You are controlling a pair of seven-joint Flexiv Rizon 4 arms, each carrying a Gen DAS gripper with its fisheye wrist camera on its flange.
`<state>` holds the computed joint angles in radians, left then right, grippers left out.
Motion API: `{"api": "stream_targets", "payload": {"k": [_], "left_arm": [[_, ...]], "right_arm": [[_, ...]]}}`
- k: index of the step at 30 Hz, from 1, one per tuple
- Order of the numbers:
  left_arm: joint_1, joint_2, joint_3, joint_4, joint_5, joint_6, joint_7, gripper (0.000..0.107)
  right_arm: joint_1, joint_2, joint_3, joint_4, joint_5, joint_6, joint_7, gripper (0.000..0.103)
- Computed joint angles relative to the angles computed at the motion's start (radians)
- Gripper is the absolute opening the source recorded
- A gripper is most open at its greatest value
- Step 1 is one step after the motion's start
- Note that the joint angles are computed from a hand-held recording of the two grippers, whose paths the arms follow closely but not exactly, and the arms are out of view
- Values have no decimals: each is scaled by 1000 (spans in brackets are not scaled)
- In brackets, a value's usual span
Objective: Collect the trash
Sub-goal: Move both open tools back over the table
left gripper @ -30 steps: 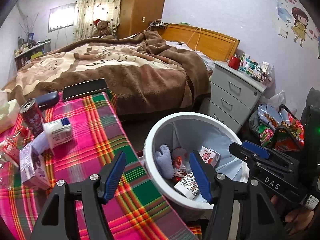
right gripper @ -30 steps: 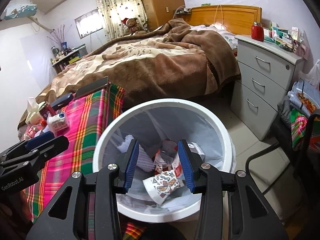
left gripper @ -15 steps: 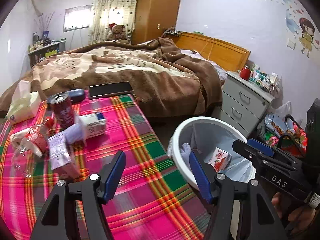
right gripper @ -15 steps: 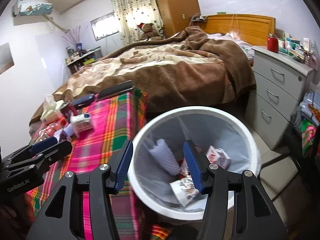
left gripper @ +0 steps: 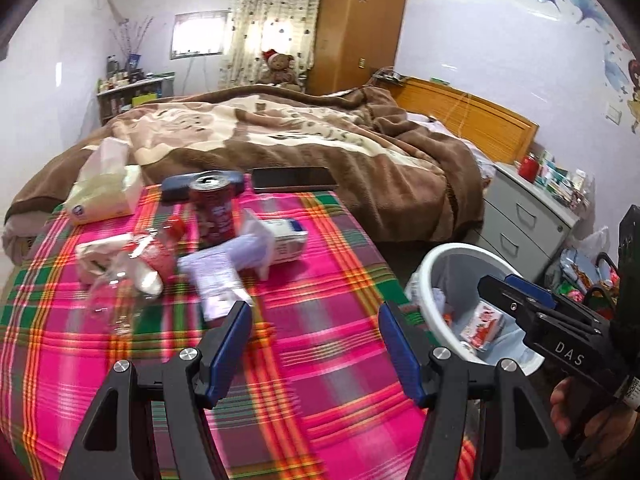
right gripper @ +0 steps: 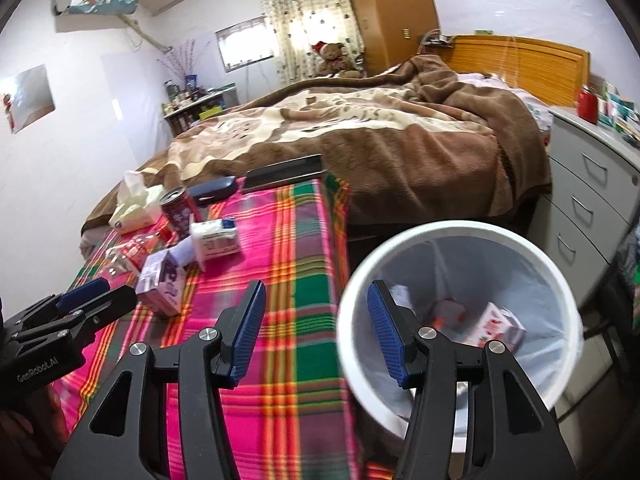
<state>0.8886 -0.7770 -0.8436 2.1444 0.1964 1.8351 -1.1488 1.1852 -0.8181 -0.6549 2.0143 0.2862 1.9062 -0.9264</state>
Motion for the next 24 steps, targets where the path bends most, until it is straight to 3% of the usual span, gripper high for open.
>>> {"api": "stream_targets", "payload": {"k": [8,24], "left_arm": [[59,-12,9,-24,-13,-11,-5,66],[69,-36,99,-121,-95,-59,37,66]], "right_arm": [[-39,-11,49,-72,-62,-29,-6,55],[-126,-42,172,-228,-210,-84,9,56]]}}
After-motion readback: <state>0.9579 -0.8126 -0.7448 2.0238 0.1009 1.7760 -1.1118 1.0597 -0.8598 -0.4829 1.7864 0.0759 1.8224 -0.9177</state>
